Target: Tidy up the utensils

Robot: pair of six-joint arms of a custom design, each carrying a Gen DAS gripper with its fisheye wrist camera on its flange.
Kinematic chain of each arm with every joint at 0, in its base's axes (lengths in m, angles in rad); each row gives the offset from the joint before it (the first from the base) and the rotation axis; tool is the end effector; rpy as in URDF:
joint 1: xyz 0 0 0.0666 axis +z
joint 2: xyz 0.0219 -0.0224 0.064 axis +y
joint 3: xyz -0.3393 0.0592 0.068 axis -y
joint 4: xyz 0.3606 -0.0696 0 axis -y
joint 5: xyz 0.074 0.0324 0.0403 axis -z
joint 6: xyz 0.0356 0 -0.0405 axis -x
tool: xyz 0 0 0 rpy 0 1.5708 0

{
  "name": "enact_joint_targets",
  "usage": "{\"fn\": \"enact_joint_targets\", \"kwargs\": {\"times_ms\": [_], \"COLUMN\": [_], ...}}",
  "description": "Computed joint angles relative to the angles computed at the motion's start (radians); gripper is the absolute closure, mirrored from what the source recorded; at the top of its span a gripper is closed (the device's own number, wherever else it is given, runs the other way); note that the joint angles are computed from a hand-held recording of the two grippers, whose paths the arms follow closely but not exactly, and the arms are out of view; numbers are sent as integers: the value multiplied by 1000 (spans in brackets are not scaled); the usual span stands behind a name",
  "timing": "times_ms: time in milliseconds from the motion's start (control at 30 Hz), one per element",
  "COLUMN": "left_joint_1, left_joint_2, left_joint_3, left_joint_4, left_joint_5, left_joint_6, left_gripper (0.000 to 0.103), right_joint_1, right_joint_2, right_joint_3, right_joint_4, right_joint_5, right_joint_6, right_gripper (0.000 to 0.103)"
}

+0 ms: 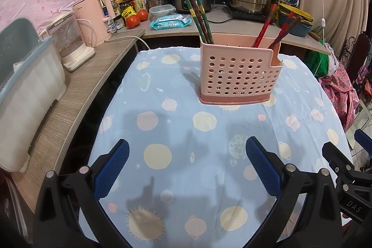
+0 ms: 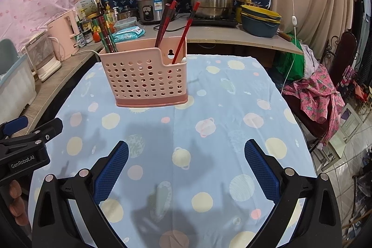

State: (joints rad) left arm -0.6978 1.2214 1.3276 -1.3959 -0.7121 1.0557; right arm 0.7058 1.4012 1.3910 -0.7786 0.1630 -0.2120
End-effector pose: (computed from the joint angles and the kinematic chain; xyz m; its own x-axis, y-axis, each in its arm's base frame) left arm 0.2875 -0.2112 0.4139 -0.6651 -0.3020 -0.6830 -0.4695 0.8803 0.0678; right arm 0.3610 0.2995 0.3953 -0.6443 -0.2763 -0.7131 -0.4270 0.9035 0.0357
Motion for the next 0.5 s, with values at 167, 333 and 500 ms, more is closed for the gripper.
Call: {"fn": "enact_joint_targets", "kwargs": {"times_ms": [167, 333, 500], "left_joint_1": [0, 0, -1], "left_joint_2": [0, 2, 1], "left_joint_3": [2, 4, 3], "left_joint_4": [-3, -8, -8], "left_joint_5": [-7, -7, -7], "left_joint_6": [-2, 1, 3], "left_gripper": [7, 7, 7], "right_joint_1": [-1, -1, -2], "right_joint_2": [-2, -2, -4], "right_joint_3": [-3, -4, -5], "right_joint_4": [1, 3, 2], "right_joint_5": [0, -2, 0], "right_joint_6": [0, 1, 3], "right_gripper": [7, 7, 7]}}
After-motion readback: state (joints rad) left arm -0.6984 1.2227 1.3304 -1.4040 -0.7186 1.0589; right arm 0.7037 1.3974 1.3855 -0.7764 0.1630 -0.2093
